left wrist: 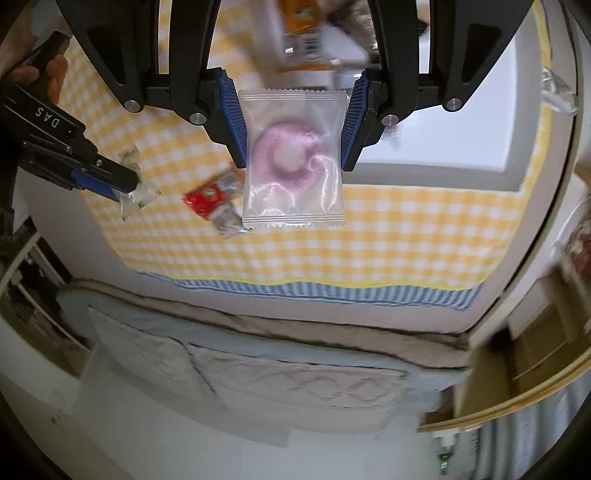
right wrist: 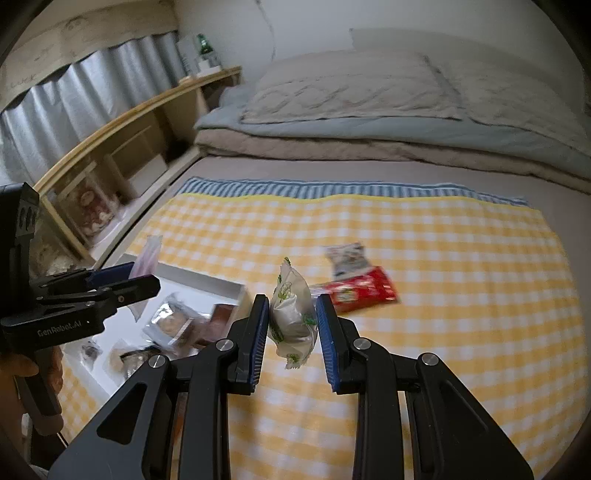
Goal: Organize snacks
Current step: 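Carry both packets into the white tray and open both tools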
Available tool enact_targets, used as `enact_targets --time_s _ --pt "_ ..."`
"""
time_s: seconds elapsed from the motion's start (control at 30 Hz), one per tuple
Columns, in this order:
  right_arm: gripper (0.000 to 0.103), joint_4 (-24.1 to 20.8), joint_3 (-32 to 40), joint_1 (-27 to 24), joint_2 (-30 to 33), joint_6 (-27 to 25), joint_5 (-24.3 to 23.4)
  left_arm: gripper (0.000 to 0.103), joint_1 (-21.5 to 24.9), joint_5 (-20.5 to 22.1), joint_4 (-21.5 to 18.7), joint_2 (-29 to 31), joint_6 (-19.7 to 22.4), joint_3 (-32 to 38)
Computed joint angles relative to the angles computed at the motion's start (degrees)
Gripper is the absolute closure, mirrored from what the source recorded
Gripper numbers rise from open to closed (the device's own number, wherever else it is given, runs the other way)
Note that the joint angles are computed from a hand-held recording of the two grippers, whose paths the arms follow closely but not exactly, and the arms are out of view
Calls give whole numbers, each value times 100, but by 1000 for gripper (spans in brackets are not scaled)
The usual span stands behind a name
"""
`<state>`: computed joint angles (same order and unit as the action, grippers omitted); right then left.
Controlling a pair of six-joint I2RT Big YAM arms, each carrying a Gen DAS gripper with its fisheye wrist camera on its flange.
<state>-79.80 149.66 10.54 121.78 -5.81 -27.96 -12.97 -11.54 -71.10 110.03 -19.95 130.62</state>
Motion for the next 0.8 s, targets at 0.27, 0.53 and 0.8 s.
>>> enact_targets --time_s 0.27,0.53,0.8 --pt "76 -144 320 534 174 98 24 55 399 18 298 -1036 -128 -1362" --pt "76 -286 415 992 265 60 8 55 792 122 295 -1507 -226 -1975" --pt "76 -736 1026 1395 632 62 -86 55 1141 324 160 -1684 -223 -2357"
